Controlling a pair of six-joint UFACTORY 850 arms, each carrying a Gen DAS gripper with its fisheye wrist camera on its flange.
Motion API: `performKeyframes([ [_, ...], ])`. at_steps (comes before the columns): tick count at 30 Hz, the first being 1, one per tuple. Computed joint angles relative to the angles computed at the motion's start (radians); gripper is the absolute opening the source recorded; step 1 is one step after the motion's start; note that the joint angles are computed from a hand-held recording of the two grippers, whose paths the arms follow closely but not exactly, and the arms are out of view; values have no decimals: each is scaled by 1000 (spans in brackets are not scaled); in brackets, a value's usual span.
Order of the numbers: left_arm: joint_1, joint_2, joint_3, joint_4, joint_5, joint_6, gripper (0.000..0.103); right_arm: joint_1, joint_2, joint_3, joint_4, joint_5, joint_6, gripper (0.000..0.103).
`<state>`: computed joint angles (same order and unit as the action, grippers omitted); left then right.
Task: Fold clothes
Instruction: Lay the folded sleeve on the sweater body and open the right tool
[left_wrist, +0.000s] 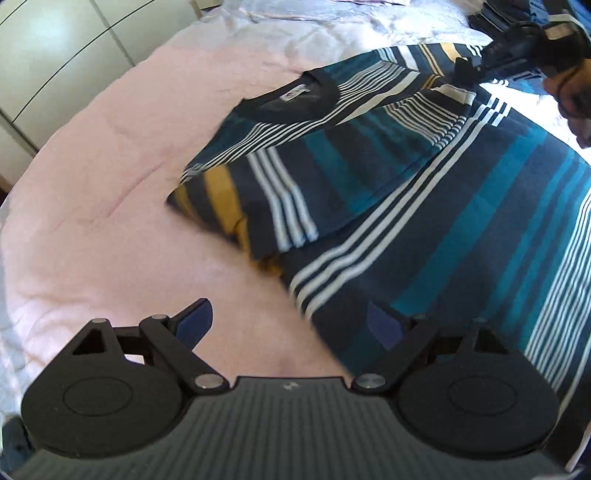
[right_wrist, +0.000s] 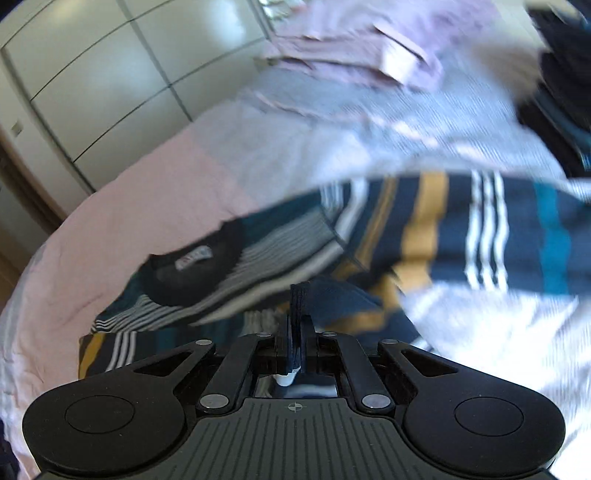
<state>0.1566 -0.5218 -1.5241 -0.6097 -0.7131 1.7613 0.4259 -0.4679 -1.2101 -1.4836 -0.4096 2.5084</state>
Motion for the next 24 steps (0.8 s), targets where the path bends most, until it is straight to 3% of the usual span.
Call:
performKeyframes([
  [6,-60,-24,-11,27,60,47,89,-45,22,22,-159,83,122,3],
  [9,-70,-37,-24,36,61,41,89,-6,87,64,-193,-33,163,2],
  [12,-76,-49,-34,50,58,24,89,4,113,109,-106,-34,147,2],
  [15,-77,-56,-39,60,54,18,89,-7,94,118,-38,50,80,3],
  [20,-77,-65,-48,60,46,9,89,-35,59,89,79,117,-14,4],
  [22,-75,-69,-55,65,37,-4,89,-51,48,72,135,138,-67,16],
  [24,-76,-69,-57,70,32,-8,89,-67,42,58,122,163,-71,20],
])
